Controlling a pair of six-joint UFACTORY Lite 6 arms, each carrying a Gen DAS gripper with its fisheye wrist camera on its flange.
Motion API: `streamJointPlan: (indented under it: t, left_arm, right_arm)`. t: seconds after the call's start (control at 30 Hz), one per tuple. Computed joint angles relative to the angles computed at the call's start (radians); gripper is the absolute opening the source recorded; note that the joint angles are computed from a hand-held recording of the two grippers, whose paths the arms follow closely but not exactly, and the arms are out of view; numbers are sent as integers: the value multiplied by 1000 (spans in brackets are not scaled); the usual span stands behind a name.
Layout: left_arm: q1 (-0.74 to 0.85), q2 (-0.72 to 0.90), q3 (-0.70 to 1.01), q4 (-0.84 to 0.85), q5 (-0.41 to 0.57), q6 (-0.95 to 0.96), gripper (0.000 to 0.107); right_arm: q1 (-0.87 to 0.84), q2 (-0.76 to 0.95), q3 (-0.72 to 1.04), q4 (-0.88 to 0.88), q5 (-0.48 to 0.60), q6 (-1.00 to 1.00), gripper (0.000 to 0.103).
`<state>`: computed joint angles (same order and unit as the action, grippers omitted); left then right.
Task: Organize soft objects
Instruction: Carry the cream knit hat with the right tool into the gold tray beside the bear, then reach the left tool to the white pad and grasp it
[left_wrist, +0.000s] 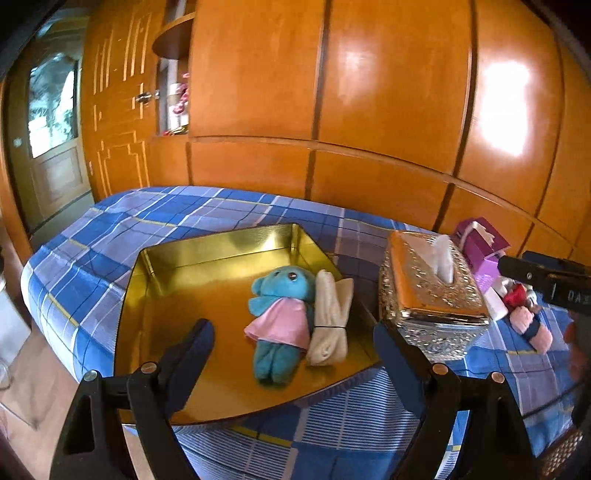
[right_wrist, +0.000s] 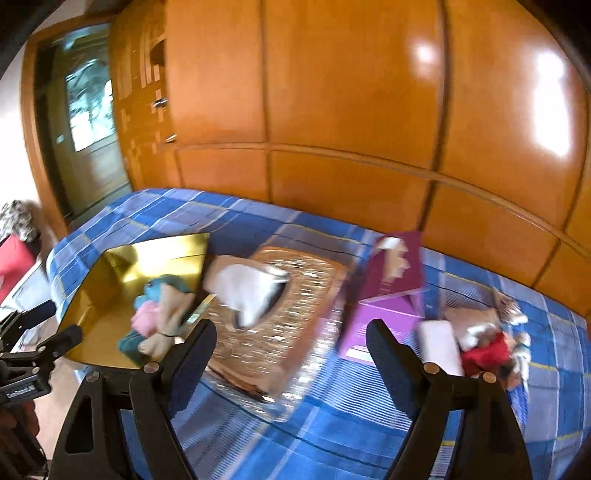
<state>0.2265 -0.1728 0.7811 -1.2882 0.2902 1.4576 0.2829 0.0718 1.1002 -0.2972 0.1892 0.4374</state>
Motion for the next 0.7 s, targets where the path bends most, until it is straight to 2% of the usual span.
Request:
streamJointPlan:
  t: [0.3, 0.47, 0.7]
  left_arm:
    - [-113, -52, -19, 137, -30, -132, 88]
    - [-183, -70, -27, 230, -56, -228, 88]
    - [-281, -94, -37, 388, -79, -387, 88]
  right_arm:
    - [-218, -145, -174, 36, -38, -36, 84]
    - [-361, -192, -249, 175, -62, -185, 84]
    - [-542, -183, -289, 226, -107, -236, 84]
